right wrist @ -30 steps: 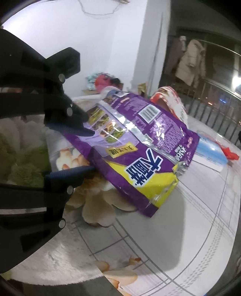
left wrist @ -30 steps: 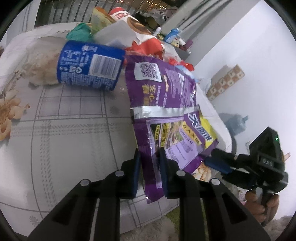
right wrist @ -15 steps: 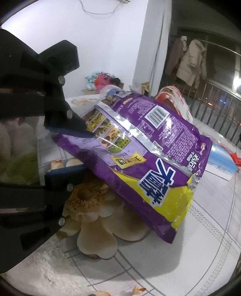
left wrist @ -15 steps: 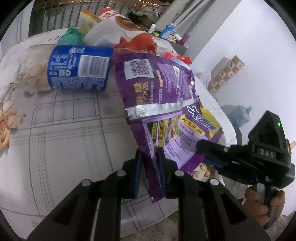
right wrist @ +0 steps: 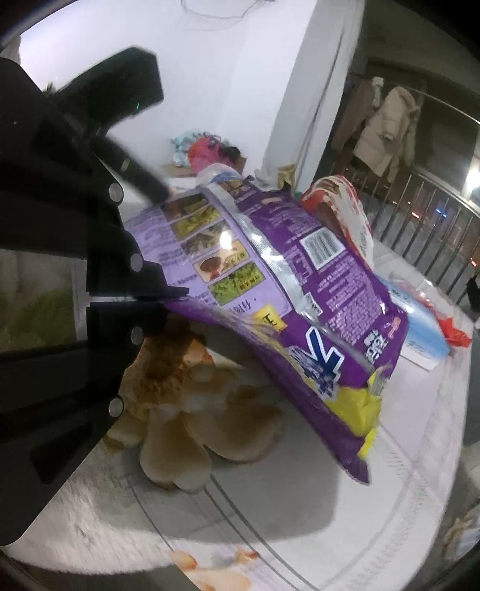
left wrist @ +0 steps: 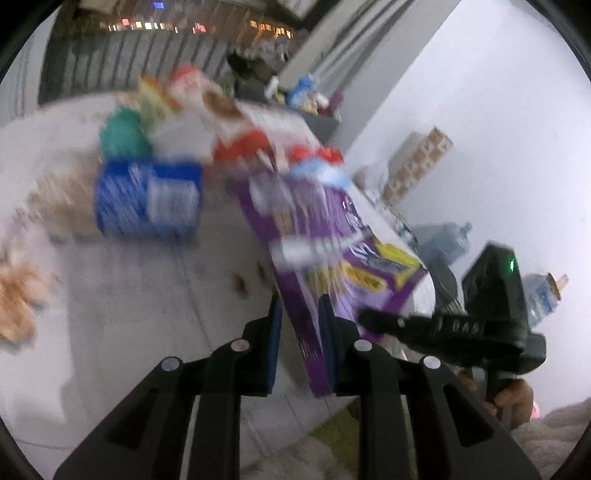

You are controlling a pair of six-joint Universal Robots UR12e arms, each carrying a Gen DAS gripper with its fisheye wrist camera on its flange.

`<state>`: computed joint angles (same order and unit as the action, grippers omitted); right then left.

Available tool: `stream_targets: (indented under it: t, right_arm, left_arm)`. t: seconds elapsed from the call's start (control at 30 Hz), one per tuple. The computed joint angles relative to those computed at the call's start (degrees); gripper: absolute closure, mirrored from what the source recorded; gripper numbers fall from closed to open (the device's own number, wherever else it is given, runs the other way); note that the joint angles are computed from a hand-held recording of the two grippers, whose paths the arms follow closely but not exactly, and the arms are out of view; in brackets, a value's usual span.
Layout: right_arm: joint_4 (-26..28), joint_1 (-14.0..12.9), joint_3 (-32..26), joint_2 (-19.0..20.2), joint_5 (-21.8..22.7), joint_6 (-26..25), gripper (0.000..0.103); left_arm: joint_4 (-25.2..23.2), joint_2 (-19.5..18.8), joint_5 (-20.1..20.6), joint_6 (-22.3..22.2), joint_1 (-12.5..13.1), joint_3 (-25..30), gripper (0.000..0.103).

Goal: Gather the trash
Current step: 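Grasp the blue Pepsi bottle with the left gripper while the right gripper holds the purple bag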

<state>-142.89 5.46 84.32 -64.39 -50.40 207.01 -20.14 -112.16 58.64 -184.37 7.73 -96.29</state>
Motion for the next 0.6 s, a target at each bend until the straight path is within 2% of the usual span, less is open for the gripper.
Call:
stream_targets:
  t: [0.1, 0.2, 0.4, 0.47, 0.6]
  right_arm:
    - [-0.15, -0.47, 0.24, 0.06, 0.19, 0.87, 0.103]
    - [-0.45, -0.75, 0.82, 0.0, 0.44, 1.69, 0.103]
    - [-1.02, -0.28, -0.02, 0.74, 0.91, 2.77, 0.103]
    - [-1.22, -0.19, -0.11, 0.84, 1.06, 2.74, 0.103]
    - [-1.36, -0.54, 0.57, 0.36, 1.21, 2.13, 0.103]
  left_arm:
    - [2.51, -0.25, 3.5, -1.11, 0.71, 1.1, 0.082]
    - [2.49, -1.57, 11.23, -2.4, 0.99, 3.87, 0.082]
    - [2.28, -5.96, 26.48, -10.8, 2.32, 9.97, 0.082]
    - [-1.03, -7.05, 28.09, -11.43, 3.02, 11.62, 0.082]
    - [-2.74, -6.54, 26.23, -10.77, 4.06, 10.81, 0.082]
